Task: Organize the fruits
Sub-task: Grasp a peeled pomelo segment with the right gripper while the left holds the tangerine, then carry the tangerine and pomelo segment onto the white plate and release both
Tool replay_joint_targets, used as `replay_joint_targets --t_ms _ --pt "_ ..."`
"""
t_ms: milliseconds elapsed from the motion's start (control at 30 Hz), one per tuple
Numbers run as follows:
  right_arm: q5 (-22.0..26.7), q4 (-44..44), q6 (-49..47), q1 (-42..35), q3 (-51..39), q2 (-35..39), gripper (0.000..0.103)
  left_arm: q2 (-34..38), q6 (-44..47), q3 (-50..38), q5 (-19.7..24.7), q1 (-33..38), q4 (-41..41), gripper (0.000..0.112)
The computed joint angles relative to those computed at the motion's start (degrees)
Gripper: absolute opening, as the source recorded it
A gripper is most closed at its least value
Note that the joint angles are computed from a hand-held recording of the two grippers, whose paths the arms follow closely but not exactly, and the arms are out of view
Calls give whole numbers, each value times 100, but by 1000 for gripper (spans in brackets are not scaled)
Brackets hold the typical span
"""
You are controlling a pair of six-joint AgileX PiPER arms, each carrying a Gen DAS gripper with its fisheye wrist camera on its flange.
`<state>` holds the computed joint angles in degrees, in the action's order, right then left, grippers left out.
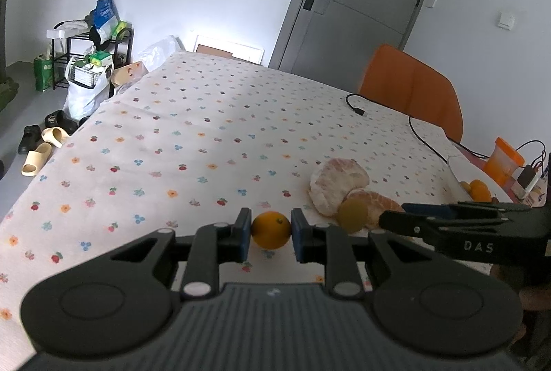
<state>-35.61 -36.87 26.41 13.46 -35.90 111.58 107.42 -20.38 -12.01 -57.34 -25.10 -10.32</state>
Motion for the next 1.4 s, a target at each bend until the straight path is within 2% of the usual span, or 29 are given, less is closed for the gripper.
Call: replay_joint_targets --t_ms 100,167,300,367,667,1400 --pt "43 250 -291 163 -66 77 44 14 -30 34 -48 59 56 23" --pt "70 481 -568 287 -65 93 48 18 -43 41 -50 87 77 23" --pt "139 1259 -1400 577 3 80 49 -4 -78 77 -76 142 127 23" --pt "162 1592 -1695 656 44 51 40 -21 -78 96 -95 144 126 23" --pt "124 1678 -1722 560 306 -177 36 -166 -6 143 -64 -44 -46 23" --pt "-739 851 -1263 -949 1425 -1093 36 -545 824 -608 676 -1450 -1231 23"
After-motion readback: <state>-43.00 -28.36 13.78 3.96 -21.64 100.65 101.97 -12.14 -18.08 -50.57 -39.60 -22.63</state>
